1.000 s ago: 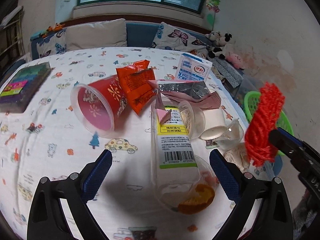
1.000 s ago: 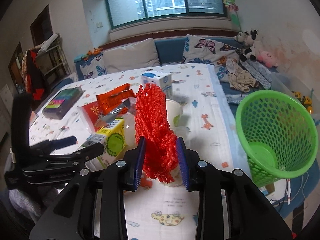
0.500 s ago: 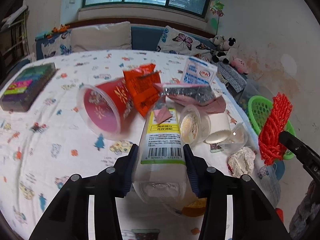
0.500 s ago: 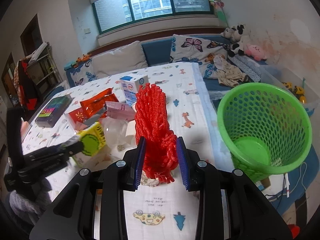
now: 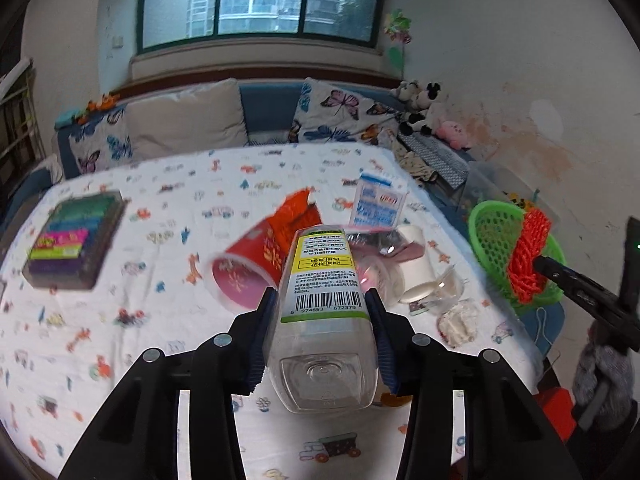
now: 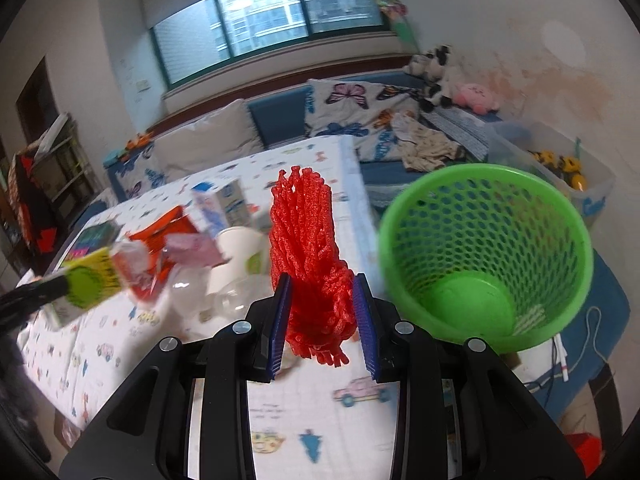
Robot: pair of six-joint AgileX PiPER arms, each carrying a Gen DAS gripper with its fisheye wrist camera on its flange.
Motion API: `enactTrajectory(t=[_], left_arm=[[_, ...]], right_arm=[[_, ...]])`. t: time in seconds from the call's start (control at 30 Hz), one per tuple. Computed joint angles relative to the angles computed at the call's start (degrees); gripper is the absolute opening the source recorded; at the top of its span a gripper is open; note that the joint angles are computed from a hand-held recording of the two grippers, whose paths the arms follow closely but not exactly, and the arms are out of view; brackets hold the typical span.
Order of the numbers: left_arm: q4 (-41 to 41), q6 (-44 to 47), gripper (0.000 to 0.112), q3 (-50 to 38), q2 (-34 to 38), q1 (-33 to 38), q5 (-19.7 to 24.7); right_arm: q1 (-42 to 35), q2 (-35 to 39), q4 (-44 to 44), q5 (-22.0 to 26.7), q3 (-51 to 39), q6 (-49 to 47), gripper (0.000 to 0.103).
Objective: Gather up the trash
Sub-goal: 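Drop the red net into the green basket with the right tool while the left tool carries the bottle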
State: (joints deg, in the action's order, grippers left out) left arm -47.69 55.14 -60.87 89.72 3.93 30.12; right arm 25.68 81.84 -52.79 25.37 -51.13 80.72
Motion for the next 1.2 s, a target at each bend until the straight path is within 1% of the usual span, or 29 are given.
enactTrajectory(t=[0.17,0.23,0.3,0.4,0.47,0.5,0.57,0.6,0.63,0.67,0.7,0.8,0.9,0.97,1.07,1.1,1.17,1.2], left_arm=[[-0.2,-0.2,0.043,-4.6,-1.6,0.7,5.5],[0.4,-1.5,0.043,-7.3,-1.2,-0.5,7.6],[1.0,-3.2,0.043,-10.3,0.1,-2.1,9.5],[1.9,-5.8,0.043,-15.5,3.1,-5.9,12.0],[2.7,-7.1,0.043,-17.3,4.2,-8.5,12.0],[3.1,-8.0,0.043,-18.8,5.3,-9.7,12.5],[4.1,-10.1,0.043,-22.8,8.1,-12.5,14.3],[5.2,-11.8,0.043,-24.8,9.6,-14.0,14.9],[6.2,-12.8,0.043,-26.1,10.5,-15.2,15.0],[7.5,-13.8,0.043,-27.6,11.7,-16.8,14.9],[8.7,-14.9,0.043,-28.9,12.7,-18.2,14.6],[12.1,-18.5,0.043,-35.3,17.6,-22.2,16.1],[15.9,-22.5,0.043,-43.2,23.3,-26.4,18.9],[18.2,-24.3,0.043,-46.6,26.0,-28.7,20.0],[21.5,-27.8,0.043,-56.0,32.4,-31.9,25.1],[23.0,-28.8,0.043,-60.5,35.3,-33.2,27.5],[26.1,-31.0,0.043,-65.3,38.7,-35.1,29.4],[27.3,-31.7,0.043,-69.4,41.5,-35.8,31.4]], right_arm=[[-5.5,-0.6,3.3,-2.0,0.9,-4.8,0.032],[-8.9,-0.5,5.8,-4.1,1.2,-7.7,0.032],[-12.6,-0.1,11.2,-6.9,1.3,-13.5,0.032],[-16.0,0.0,17.4,-9.1,2.2,-19.2,0.032],[-17.4,0.4,17.8,-9.3,2.2,-20.2,0.033],[-18.3,0.7,17.3,-9.5,2.4,-20.1,0.035],[-20.3,1.3,20.7,-10.4,2.5,-23.7,0.036],[-21.6,1.5,24.1,-11.3,2.8,-27.4,0.036],[-22.6,1.6,25.4,-11.7,3.1,-28.8,0.036],[-23.5,1.8,26.7,-12.2,3.2,-30.1,0.041],[-24.7,1.8,30.1,-12.9,3.6,-33.8,0.047],[-26.3,1.8,34.4,-13.5,3.9,-38.2,0.052],[-28.0,1.3,36.9,-13.9,4.5,-41.6,0.055],[-29.1,0.5,37.6,-14.3,5.4,-42.5,0.057],[-30.6,-1.3,40.2,-14.9,7.1,-45.4,0.06],[-30.8,-1.6,40.4,-14.9,7.5,-45.6,0.061],[-31.6,-2.9,42.0,-15.4,8.8,-47.4,0.062],[-31.9,-3.4,41.6,-15.6,9.5,-46.9,0.064]])
